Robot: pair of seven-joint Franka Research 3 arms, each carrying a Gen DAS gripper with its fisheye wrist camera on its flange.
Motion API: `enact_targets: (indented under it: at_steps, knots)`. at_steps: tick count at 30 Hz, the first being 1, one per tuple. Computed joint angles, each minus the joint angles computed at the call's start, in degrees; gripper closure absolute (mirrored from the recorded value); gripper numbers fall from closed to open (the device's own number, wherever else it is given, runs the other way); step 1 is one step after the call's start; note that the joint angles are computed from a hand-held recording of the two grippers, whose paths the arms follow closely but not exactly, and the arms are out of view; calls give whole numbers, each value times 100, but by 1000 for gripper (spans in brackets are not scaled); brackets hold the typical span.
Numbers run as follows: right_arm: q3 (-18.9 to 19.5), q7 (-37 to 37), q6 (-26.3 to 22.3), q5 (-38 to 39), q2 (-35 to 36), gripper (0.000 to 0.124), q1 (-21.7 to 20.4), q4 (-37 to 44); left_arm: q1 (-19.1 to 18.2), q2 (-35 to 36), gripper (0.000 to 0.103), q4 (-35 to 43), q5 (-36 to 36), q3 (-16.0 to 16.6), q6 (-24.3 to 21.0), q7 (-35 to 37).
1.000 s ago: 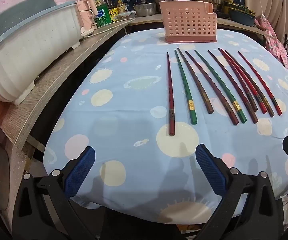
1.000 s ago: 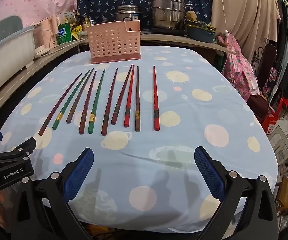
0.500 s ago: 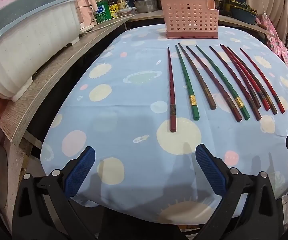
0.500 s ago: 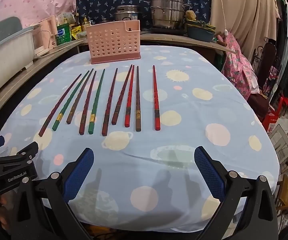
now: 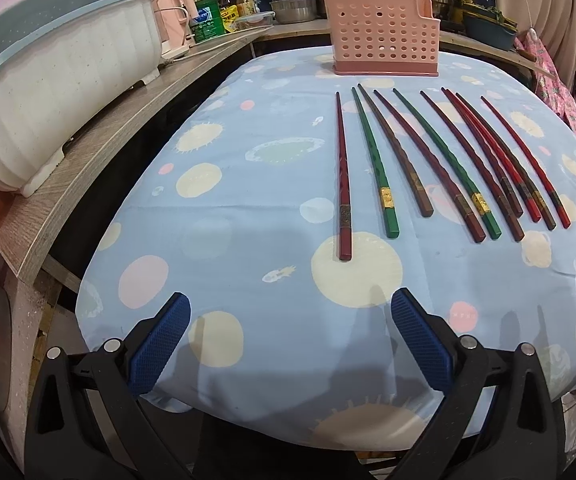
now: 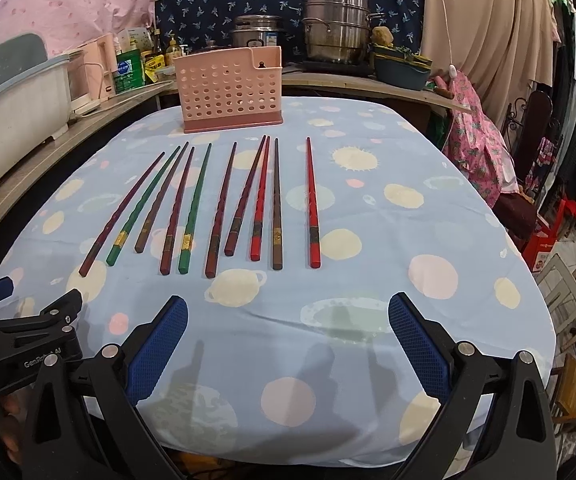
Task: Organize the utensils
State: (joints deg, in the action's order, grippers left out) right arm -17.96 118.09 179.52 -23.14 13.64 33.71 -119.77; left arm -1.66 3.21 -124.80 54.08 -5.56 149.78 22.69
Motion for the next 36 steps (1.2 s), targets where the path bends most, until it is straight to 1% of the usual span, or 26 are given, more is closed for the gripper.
enact_targets:
  at_steps: [6,13,36]
  knots:
    - [-39,61,-24,-26,12,28,47,14,12,-20,7,-35,65,9,40,-58]
    - [88,-38,-38,49,14,28,-68,8,20,-14,7,-45,31,7,61,-59]
    - [31,-73,-21,110,29,28,-8,6,9,-3,7,-53,33,7,76,-76]
